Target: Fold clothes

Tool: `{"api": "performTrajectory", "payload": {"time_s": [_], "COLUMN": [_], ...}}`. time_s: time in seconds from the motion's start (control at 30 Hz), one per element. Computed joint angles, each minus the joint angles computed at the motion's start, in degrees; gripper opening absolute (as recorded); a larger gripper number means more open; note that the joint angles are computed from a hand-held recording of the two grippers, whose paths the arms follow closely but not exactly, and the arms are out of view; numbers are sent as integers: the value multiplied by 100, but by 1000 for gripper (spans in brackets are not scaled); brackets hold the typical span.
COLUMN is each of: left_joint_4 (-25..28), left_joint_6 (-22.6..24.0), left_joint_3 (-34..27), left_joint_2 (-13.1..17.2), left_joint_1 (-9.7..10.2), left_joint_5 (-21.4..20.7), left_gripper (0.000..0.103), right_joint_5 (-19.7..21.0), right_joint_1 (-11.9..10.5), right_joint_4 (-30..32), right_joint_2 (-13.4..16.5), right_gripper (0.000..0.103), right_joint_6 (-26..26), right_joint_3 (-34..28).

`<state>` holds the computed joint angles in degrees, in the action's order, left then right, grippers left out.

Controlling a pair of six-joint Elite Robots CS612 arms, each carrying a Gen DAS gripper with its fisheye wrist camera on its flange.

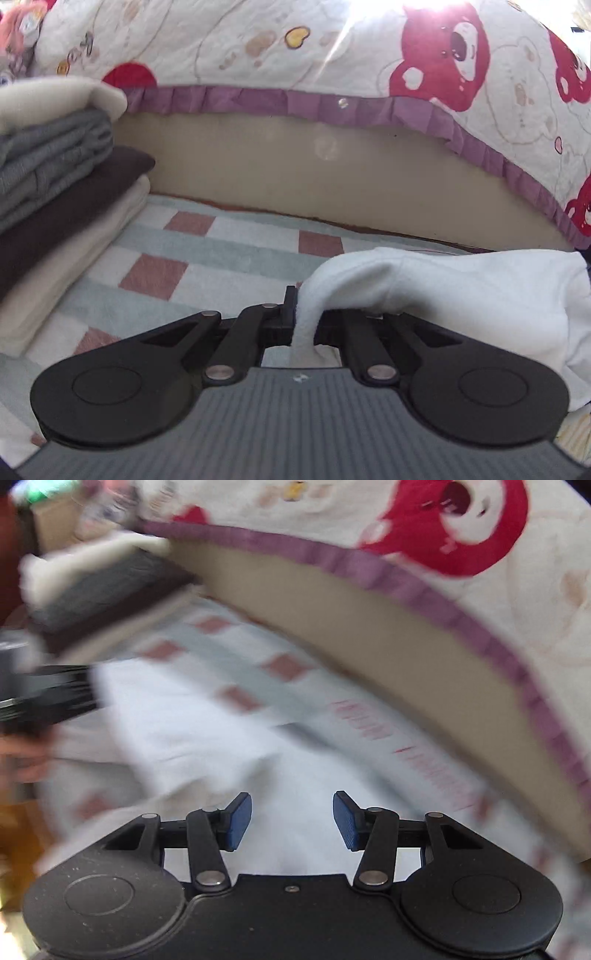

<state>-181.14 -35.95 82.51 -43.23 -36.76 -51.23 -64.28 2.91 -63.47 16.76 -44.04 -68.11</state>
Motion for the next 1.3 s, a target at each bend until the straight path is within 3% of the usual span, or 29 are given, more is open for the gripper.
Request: {"api": "performTrajectory", "payload": {"time_s": [0.07, 0.13, 0.27, 0.43, 0.47, 0.5, 0.53, 0.6, 0.8, 0.83, 0.97, 1.1, 1.17, 1.2, 1.27, 1.3], "left_joint_4": [24, 33, -65, -74, -81, -87, -80, -80, -316, -409, -1419, -2217, -2291, -2042, -1494, -1266], "left_joint_6": [54, 45, -141, -202, -252, -291, -315, -340, -445, -389, 969, 1311, 1173, 830, 17, -316], "left_joint_3": [17, 34, 92, 115, 121, 126, 128, 128, 188, 212, 217, 298, 413, 535, 756, 819], "left_joint_2": [-10, -19, -49, -57, -59, -62, -62, -60, -122, -156, -230, -314, -366, -433, -558, -602], "left_joint_1": [-45, -62, -48, -43, -38, -32, -31, -28, -21, -27, -231, -352, -360, -332, -276, -249], "left_joint_5": [91, 127, 63, 130, 117, 107, 118, 134, 78, 73, 696, 1318, 1561, 1541, 1439, 1383], "left_gripper": [4, 4, 4, 4, 4, 4, 4, 4, 4, 4, 4, 4, 4, 4, 4, 4], "right_joint_5": [285, 307, -349, -1317, -1376, -1429, -1576, -1689, -1548, -1499, -1344, -1844, -1530, -1264, -465, -32], "right_joint_1": [-10, 45, 274, 446, 445, 440, 449, 421, 160, 112, -73, -75, -145, -192, -298, -341], "right_joint_4": [664, 871, -383, -1389, -1507, -1608, -1748, -1957, -2418, -2452, -2751, -3605, -3228, -2915, -2118, -1652], "right_joint_2": [176, 451, 1067, 1288, 1317, 1343, 1369, 1368, 1181, 1135, 983, 1024, 896, 803, 741, 746], "right_gripper": [54, 54, 56, 58, 55, 36, 1, 2, 3, 5, 5, 6, 10, 18, 20, 34], "right_joint_6": [-190, -349, -144, 540, 603, 535, 385, 266, 1160, 1255, 1453, 1451, 1755, 1925, 1941, 1773], "right_joint_3": [-295, -637, -1125, -970, -958, -973, -991, -1028, -1131, -1130, -1029, -906, -794, -717, -743, -802]}}
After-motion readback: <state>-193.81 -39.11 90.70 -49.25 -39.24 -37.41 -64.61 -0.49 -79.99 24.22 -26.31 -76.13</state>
